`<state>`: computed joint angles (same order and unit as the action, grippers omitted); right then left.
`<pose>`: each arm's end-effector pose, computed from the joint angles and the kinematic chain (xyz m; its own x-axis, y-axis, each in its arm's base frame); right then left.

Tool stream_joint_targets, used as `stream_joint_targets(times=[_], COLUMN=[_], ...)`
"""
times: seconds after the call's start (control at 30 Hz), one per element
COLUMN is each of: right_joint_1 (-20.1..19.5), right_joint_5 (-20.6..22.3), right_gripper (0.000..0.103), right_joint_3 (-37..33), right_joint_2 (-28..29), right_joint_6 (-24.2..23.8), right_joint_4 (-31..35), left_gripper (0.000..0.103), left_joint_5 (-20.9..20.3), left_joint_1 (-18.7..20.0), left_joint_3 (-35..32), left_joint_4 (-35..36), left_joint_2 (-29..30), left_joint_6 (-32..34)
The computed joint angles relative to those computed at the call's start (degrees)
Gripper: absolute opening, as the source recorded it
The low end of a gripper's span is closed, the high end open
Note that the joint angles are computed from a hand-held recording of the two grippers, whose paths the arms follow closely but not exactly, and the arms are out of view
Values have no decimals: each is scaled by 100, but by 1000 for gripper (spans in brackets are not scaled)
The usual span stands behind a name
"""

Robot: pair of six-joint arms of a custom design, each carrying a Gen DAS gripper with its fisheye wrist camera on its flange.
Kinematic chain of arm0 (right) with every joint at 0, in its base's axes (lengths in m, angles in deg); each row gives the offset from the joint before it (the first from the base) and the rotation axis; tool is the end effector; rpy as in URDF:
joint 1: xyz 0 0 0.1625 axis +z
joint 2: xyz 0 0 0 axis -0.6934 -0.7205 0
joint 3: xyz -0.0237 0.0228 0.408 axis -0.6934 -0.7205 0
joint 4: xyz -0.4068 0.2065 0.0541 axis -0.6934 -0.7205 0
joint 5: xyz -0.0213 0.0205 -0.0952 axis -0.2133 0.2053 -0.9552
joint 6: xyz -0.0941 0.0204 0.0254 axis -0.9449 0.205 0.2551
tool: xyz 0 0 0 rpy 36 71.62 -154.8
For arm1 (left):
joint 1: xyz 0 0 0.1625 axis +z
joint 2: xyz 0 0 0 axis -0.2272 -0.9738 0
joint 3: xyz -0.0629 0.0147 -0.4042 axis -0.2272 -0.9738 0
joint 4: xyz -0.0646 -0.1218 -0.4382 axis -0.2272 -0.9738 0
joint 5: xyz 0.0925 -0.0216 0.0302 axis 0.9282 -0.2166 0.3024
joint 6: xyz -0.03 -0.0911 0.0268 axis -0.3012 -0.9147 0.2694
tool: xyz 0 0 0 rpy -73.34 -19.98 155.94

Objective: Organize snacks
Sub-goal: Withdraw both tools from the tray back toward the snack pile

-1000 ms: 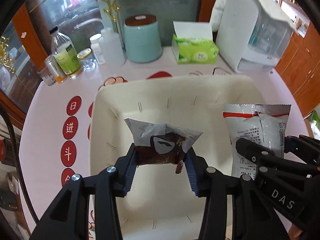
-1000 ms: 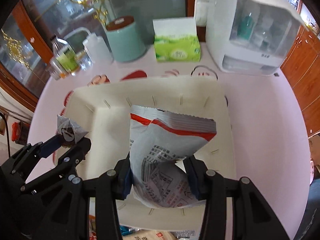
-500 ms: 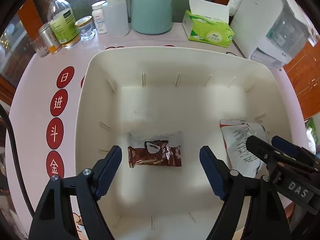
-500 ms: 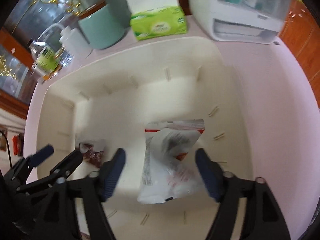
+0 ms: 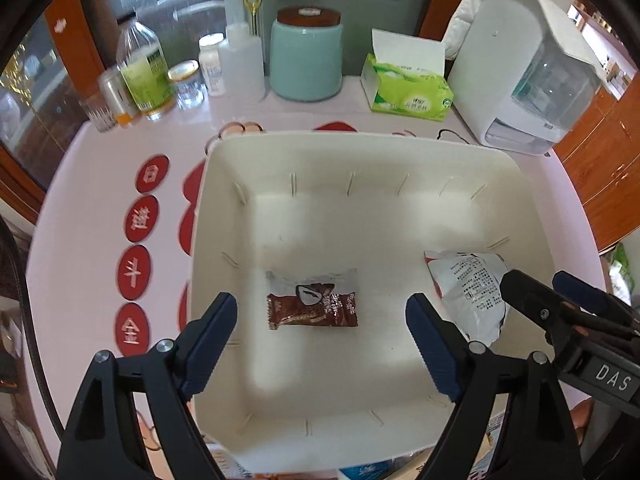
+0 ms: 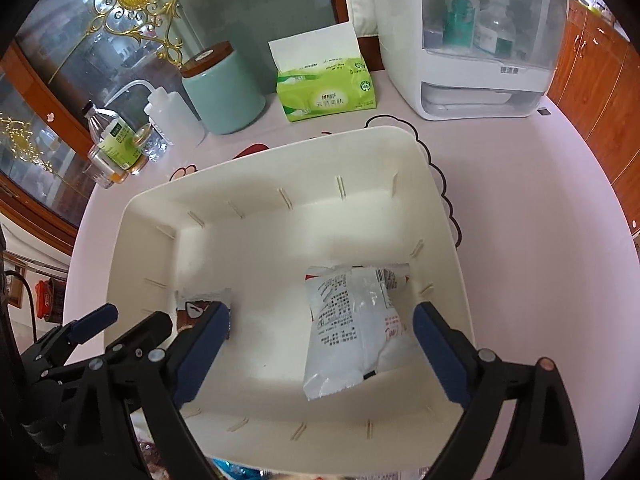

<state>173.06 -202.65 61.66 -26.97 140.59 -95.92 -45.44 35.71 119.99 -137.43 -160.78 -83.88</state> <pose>0.2433 -0.2139 0.2588 -0.7044 0.5493 0.4495 0.1375 0.7269 -0.6728 -0.3462 -0.3392 0.1407 -0.6367 0.5365 -0.5539 0.6253 0.7796 0.0363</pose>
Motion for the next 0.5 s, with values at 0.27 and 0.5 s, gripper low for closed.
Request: stream_joint_targets(times=[0.27, 0.5], right_joint_1=[598, 1193], right_joint_5=[-45, -138], right_gripper=[94, 94], right_joint_3=[-330, -755], right_joint_2=[112, 345], right_joint_6=[583, 1302], right_joint_4=[640, 1431], left_gripper=[86, 86], left_joint_5=[92, 137], left_joint_1=[-370, -708], left_joint_3=[-12, -69], left_joint_4=[210, 540], left_joint_2=[-467, -805], left_joint_6=[-189, -346])
